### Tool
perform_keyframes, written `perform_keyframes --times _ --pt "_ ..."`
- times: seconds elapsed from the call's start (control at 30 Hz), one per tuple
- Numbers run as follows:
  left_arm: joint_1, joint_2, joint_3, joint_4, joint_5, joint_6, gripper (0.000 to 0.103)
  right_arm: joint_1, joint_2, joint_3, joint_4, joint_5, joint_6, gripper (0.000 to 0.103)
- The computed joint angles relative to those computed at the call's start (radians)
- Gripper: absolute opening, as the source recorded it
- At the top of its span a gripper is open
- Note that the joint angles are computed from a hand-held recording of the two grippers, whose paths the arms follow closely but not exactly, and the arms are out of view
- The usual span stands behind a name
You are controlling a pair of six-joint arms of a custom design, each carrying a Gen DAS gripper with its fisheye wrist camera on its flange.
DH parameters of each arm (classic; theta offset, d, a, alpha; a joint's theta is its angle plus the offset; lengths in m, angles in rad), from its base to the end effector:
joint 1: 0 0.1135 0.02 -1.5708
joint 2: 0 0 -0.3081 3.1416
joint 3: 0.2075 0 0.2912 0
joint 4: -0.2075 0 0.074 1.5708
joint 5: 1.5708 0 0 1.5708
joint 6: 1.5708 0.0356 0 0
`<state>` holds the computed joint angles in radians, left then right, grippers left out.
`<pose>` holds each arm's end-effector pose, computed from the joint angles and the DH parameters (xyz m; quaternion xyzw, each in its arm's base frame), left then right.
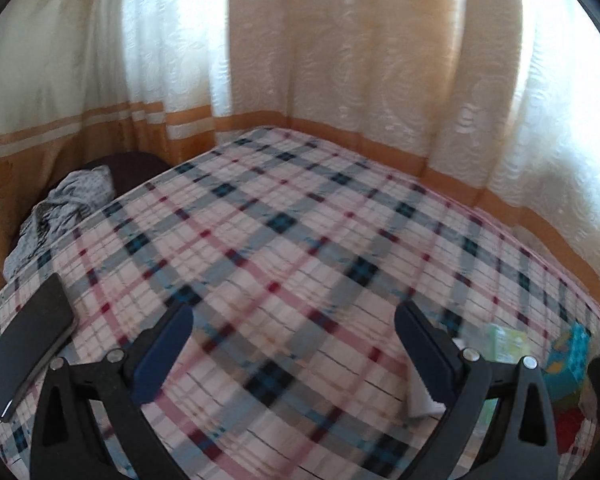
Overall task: Organize rigid objects
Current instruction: 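Grasp the white charger cube with left tool while right tool grasps the white box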
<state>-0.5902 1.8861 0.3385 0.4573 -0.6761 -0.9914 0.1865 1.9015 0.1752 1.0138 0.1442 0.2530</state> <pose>0.2028 -0.1090 0.0327 -0.2599 0.8822 0.0670 0.3869 0.2150 0.0354 0.0427 0.0601 0.9055 0.0265 0.4193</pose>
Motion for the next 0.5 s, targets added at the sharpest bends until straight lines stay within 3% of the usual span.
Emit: perform_keyframes --times 0.07,0.2,0.37,0.5 --pt "0.035 -0.003 -0.02 0.019 0.018 -0.024 0.102 -0.016 0.004 0.0 0.004 -0.033 0.002 0.086" --pt "0.045 0.016 -0.037 0.098 0.074 -0.015 0.102 -0.055 0.019 -0.002 0.006 -0.118 -0.018 0.045" --pt "-0.025 0.037 0.025 0.074 0.092 0.105 0.102 -0.101 0.058 -0.053 0.127 -0.225 -0.036 0.044" --pt "-0.064 0.067 0.071 0.038 0.108 0.154 0.102 -0.096 0.086 -0.137 0.303 -0.223 -0.063 0.044"
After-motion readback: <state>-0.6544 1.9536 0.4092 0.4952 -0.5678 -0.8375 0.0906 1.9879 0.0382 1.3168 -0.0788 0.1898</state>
